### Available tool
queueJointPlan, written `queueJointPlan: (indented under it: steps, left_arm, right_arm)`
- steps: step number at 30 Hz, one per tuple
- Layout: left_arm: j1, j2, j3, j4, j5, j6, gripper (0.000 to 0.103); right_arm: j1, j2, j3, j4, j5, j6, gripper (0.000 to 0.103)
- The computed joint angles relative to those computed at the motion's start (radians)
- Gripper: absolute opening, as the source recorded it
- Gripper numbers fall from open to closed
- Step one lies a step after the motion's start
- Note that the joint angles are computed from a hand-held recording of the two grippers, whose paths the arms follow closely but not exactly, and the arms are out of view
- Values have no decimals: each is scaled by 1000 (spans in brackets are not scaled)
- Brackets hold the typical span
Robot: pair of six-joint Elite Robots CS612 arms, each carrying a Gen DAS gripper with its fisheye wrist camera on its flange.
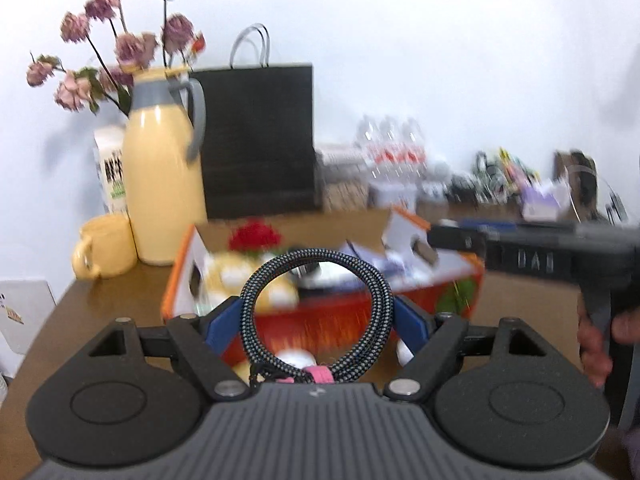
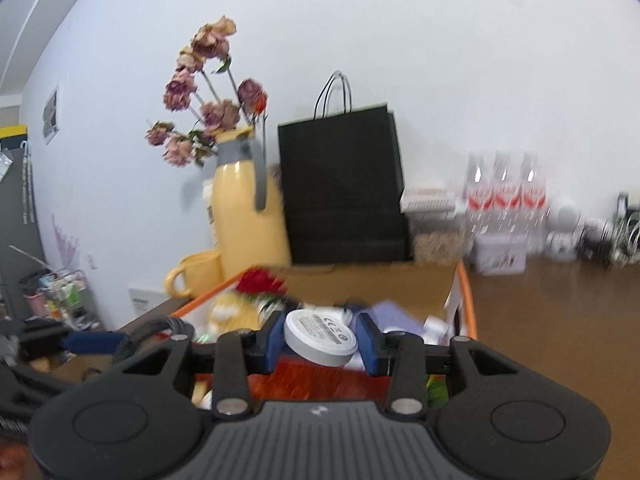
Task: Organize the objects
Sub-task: 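Carry the cable and cap into the box and open both grippers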
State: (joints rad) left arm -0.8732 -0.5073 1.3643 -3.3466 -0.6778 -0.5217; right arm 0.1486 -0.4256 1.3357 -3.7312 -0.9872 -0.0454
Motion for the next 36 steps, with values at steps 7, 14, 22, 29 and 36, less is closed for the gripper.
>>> queueJointPlan:
  steps: [7,14,22,29,36]
  left_arm:
    - [49,27,-103,25,-4,14,81]
    - [92,88,-239,108,-17,-20,81]
    - [125,151,-348,183,-38,-41,81]
    - [127,170,-374,213,-30,-38,87]
    - [118,164,-353,209,19,-67,103]
  right_arm:
    - [31,40,-111,6,-104,-34,37]
    - [62,106,-252,99,-214,-87,37]
    - [65,161,-347,191,-259,-92,37]
    - [69,173,-366,223,-283,-111,38]
    - [62,161,-342,230,-259,-84,96]
